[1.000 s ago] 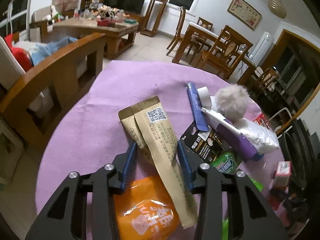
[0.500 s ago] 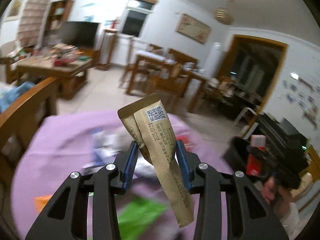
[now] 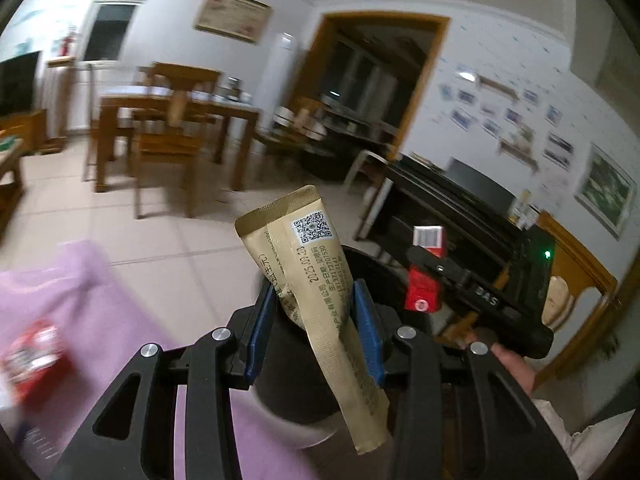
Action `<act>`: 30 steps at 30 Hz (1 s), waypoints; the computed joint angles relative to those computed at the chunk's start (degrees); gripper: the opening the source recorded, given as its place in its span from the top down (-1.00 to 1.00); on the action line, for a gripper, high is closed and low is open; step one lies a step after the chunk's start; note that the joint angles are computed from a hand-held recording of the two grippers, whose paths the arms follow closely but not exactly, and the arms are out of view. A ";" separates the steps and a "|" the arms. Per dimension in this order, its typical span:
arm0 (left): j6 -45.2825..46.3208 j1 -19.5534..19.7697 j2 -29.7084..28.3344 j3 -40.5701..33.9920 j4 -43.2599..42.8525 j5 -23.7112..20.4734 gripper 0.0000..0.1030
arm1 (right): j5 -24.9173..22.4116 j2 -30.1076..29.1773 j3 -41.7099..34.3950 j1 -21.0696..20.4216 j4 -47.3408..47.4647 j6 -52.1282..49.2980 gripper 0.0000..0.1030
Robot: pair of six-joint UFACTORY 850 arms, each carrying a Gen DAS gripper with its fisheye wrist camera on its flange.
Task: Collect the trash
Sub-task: 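Carry both items over the black bin and release them inside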
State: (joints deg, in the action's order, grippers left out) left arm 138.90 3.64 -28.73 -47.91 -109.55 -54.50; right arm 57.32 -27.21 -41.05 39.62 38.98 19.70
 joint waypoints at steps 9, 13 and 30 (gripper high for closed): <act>-0.53 -9.12 -7.05 -6.22 -2.42 5.29 0.25 | 2.03 -3.58 1.95 -3.98 -2.29 3.87 -0.03; -0.68 -9.53 -8.12 -7.06 -2.31 6.62 0.25 | 1.96 -5.47 1.09 -5.17 -3.99 5.32 -0.03; 12.69 -9.54 -3.57 -1.25 -13.54 4.87 -0.89 | 11.66 -5.75 5.26 -3.63 -1.38 7.81 -0.90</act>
